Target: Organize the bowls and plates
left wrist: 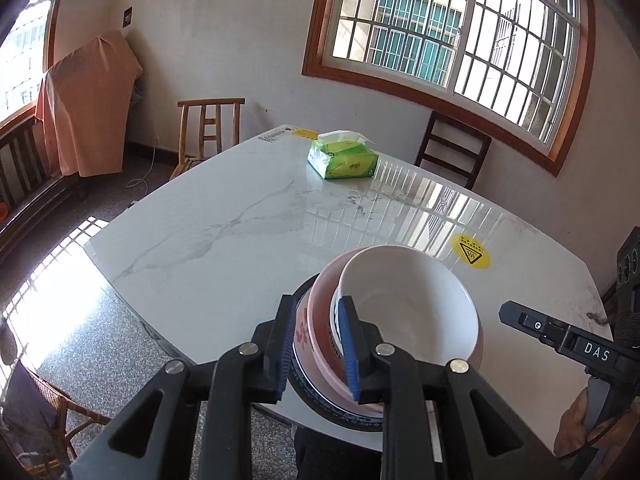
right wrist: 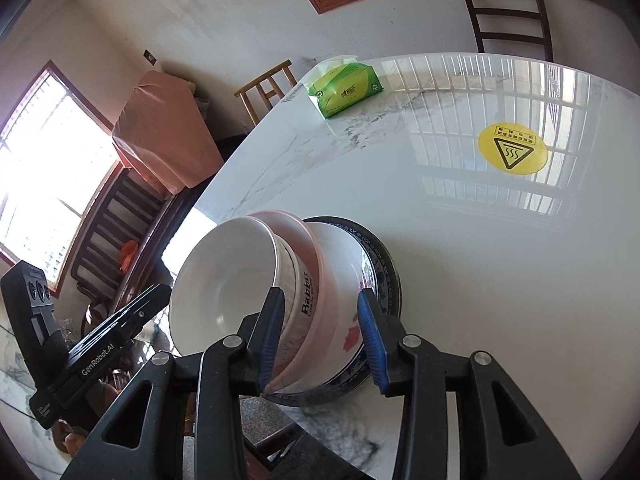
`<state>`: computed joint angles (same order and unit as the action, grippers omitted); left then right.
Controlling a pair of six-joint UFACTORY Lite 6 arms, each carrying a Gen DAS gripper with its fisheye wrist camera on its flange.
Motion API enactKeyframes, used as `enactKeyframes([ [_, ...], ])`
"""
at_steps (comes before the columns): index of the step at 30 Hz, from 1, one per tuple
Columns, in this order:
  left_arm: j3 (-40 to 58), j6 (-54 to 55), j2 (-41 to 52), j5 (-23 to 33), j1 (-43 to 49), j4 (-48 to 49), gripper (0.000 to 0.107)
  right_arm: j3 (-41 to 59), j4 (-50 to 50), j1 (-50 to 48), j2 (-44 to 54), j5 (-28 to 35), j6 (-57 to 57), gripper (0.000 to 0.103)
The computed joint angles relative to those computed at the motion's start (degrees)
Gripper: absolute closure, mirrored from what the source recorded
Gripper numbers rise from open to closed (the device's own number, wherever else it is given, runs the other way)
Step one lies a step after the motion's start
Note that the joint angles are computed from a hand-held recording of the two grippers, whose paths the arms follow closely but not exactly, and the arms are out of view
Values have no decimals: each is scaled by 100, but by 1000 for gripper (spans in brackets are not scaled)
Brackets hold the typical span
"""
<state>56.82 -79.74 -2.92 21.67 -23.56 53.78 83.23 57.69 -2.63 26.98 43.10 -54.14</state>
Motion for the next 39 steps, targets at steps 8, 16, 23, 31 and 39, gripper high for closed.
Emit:
enactKeyframes([
  [8, -358, -2498, -314, 1310, -1261, 2318, 61, -1985, 1815, -225, -1555, -880, -2351, 62],
  [16, -466, -3099, -292, 1951, -2036, 2687, 61, -4231, 6347, 126, -3447, -1633, -6775, 31],
  [23, -931, -3747, -305, 2530, -2717, 2896, 59, -5617, 9325, 452, -4597, -1162, -9665, 12],
  [31, -1638, -4575, -573, 2792, -3257, 2794, 59, -6997, 10416, 506, -5756, -665, -10550, 2],
  [39, -2090, -4957, -924, 4121, -4355, 2519, 50, -7712, 10288, 667, -6957, -1190, -10377, 2],
])
